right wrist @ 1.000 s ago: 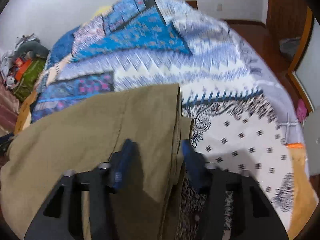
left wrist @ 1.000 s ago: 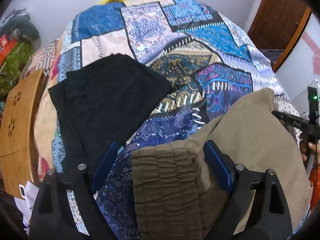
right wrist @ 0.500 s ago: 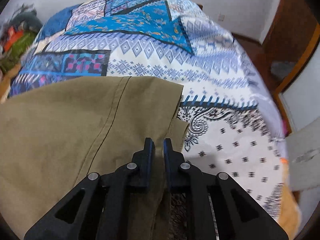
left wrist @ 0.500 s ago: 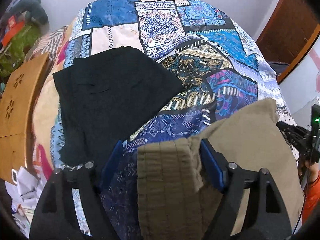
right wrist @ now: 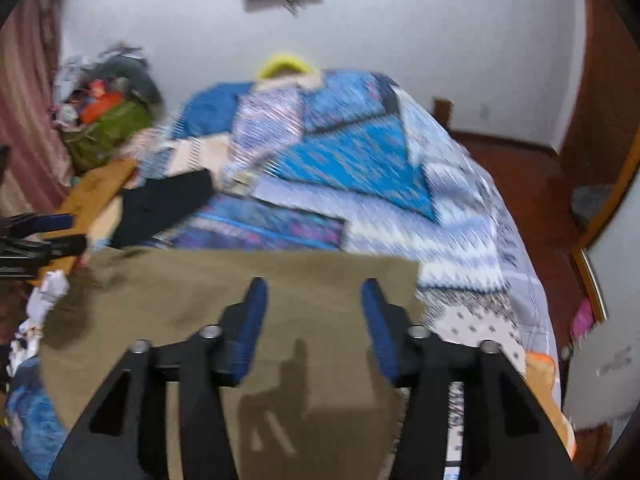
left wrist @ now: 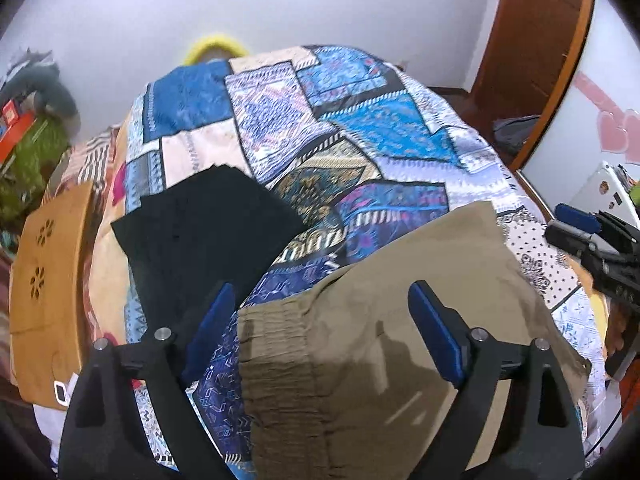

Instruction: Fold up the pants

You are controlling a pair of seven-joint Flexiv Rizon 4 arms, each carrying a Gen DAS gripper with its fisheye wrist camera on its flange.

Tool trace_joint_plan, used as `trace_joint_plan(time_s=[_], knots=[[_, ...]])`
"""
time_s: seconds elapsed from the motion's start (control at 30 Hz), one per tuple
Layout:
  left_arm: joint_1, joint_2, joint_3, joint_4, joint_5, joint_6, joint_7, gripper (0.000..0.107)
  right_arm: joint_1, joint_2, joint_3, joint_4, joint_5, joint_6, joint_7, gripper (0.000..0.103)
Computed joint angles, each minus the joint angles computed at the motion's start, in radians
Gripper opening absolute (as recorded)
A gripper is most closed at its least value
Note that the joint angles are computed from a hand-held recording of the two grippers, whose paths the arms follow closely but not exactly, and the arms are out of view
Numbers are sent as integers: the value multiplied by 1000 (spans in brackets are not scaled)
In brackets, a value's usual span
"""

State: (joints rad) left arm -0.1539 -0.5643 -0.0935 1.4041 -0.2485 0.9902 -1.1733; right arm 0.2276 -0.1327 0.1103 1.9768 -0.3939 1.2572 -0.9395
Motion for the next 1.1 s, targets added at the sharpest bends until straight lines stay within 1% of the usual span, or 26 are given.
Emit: trace_joint_plan(time_s=[0.03, 0.1, 0.17, 0.2, 0.23, 0.3, 0.37, 0.43, 0.47, 0.5, 0.63, 0.7, 0.73, 0.77, 0.83, 0.9, 0.93, 0.97, 1.1], knots=[[1, 3, -6, 5, -5, 5, 4, 93, 2, -6, 14, -11, 25, 7, -28, 55], [3, 5, -13, 14, -14, 10, 9, 96, 7, -23, 44, -37, 98, 8, -91, 63], [-7, 0, -3, 14, 0, -15, 5, 97, 10, -56, 78, -72, 191, -7, -169, 81], [-13, -5, 4, 8, 15, -38, 7, 97, 16, -63, 84, -80, 213, -28, -190, 82], [-23, -11, 14, 5, 39, -64, 9, 97, 19, -80, 94, -101, 240, -76, -223, 82], [-41, -19, 37, 11, 89, -85, 11, 97, 21, -114, 117, -145, 312, -183, -297, 82], [-53, -18, 52, 38, 133, -60, 17, 97, 23, -125, 122, -157, 366, -234, -332, 82], [-33, 3, 33, 109, 126, 37, 48, 98, 27, -120, 120, -148, 404, -242, -342, 82], [-36, 7, 39, 116, 132, 48, 46, 100, 28, -112, 117, -143, 413, -249, -348, 82], [-37, 11, 47, 121, 140, 55, 44, 100, 30, -101, 112, -136, 414, -254, -351, 82], [-15, 31, 36, 156, 113, 55, 51, 100, 35, -51, 105, -78, 427, -256, -350, 82], [-12, 44, 38, 177, 110, 69, 49, 100, 36, -20, 101, -40, 431, -242, -339, 83], [-20, 53, 53, 191, 125, 90, 36, 99, 37, -5, 99, -18, 428, -233, -331, 83], [-32, 63, 74, 207, 153, 117, 18, 99, 42, 12, 95, 4, 411, -222, -308, 83], [-52, 79, 107, 230, 207, 165, -11, 99, 51, 38, 82, 61, 339, -180, -248, 85], [-57, 95, 124, 250, 243, 194, -29, 99, 54, 55, 76, 103, 289, -141, -202, 86], [-52, 106, 125, 266, 249, 203, -33, 99, 56, 63, 70, 122, 250, -137, -155, 91], [-42, 113, 118, 277, 243, 206, -32, 100, 54, 69, 72, 126, 254, -141, -146, 92], [-2, 145, 84, 320, 189, 187, -15, 100, 42, 106, 73, 165, 261, -137, -104, 92]])
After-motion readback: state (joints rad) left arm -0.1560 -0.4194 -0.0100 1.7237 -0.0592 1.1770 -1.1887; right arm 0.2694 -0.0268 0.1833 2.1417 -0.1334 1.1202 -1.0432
